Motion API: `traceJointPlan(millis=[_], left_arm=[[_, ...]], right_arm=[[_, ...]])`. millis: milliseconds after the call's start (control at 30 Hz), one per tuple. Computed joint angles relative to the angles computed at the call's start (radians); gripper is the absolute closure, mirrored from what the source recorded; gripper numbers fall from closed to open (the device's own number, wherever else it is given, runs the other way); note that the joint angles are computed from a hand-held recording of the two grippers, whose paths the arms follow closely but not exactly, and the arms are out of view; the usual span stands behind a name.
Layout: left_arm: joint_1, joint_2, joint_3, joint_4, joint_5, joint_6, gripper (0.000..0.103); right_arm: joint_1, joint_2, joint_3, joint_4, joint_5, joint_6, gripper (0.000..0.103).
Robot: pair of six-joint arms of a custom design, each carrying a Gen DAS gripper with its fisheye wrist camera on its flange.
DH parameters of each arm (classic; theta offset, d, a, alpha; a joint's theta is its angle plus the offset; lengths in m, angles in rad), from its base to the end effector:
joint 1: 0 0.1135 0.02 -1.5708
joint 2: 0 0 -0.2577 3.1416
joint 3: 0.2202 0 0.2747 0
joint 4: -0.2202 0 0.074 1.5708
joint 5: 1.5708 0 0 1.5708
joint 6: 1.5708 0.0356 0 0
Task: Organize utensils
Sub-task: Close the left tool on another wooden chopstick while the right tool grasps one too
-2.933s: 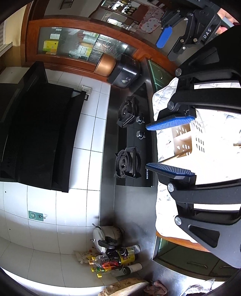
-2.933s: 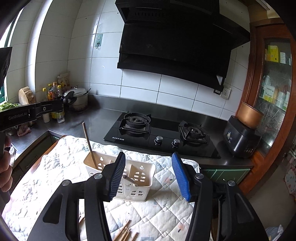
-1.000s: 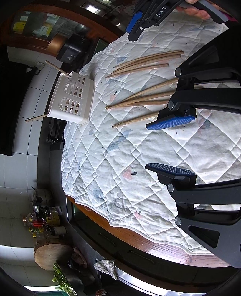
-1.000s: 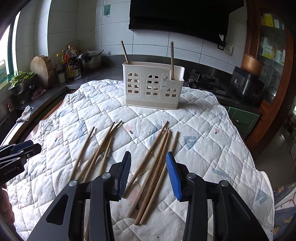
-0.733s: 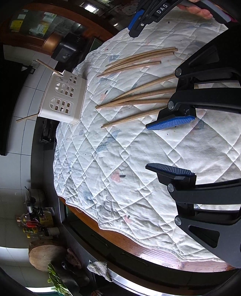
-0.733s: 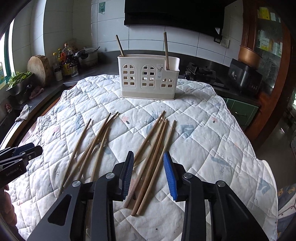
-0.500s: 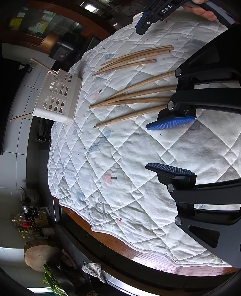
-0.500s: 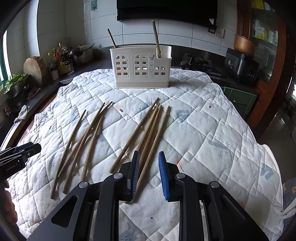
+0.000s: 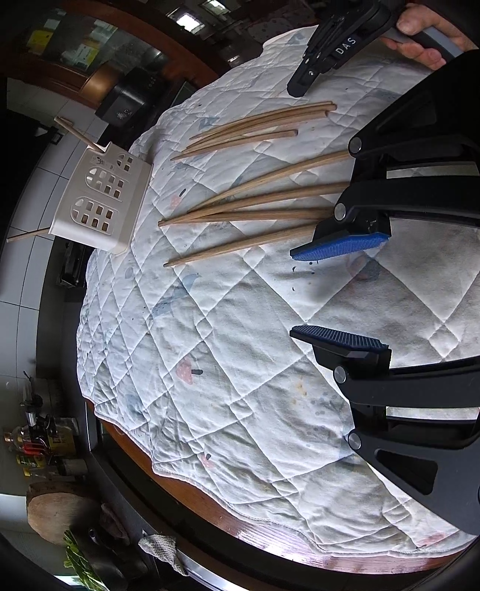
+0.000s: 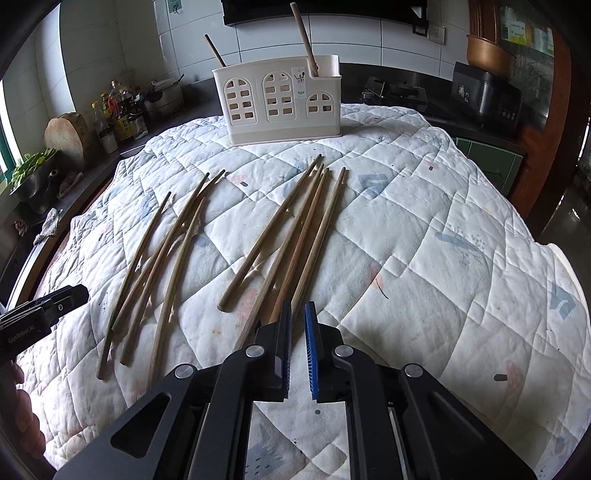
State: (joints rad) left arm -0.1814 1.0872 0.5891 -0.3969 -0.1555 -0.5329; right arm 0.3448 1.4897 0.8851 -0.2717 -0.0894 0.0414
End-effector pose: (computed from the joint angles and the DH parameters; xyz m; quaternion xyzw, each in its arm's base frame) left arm 0.2298 -0.0365 0.1811 -0.1898 0.9216 -0.0469 0.3353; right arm 0.3037 0.1124 0.1832 -0.1570 0.9263 0.1065 0.3256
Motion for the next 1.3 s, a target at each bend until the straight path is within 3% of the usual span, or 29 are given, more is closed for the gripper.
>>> traceJointPlan(millis=[433,533,967,1267,1300], left_arm=[[-0.091,0.022,-0.006,0.008,0.003,-0.056,0.068],[-0.099,0.041,-0.005,0.015,0.009,-0.067,0.074],[-0.158,0.092,0.022,0.009,0.015,-0.101,0.074],[-0.195,0.118,0.029,0.014,-0.051,-0.114,0.074],[-0.208,0.129,0.039,0.000,-0.080,-0.118,0.080]], right_arm=[[0.044,0.039,0.004,0.014,0.067,-0.005,0.101],[0.036,0.044,0.007,0.014,0.058,-0.004,0.101],[0.009,0.063,0.010,0.014,0.050,-0.012,0.103],[-0.015,0.021,-0.009,0.035,-0.016,0.004,0.098],[-0.013,0.015,-0.009,0.034,-0.021,0.007,0.097]])
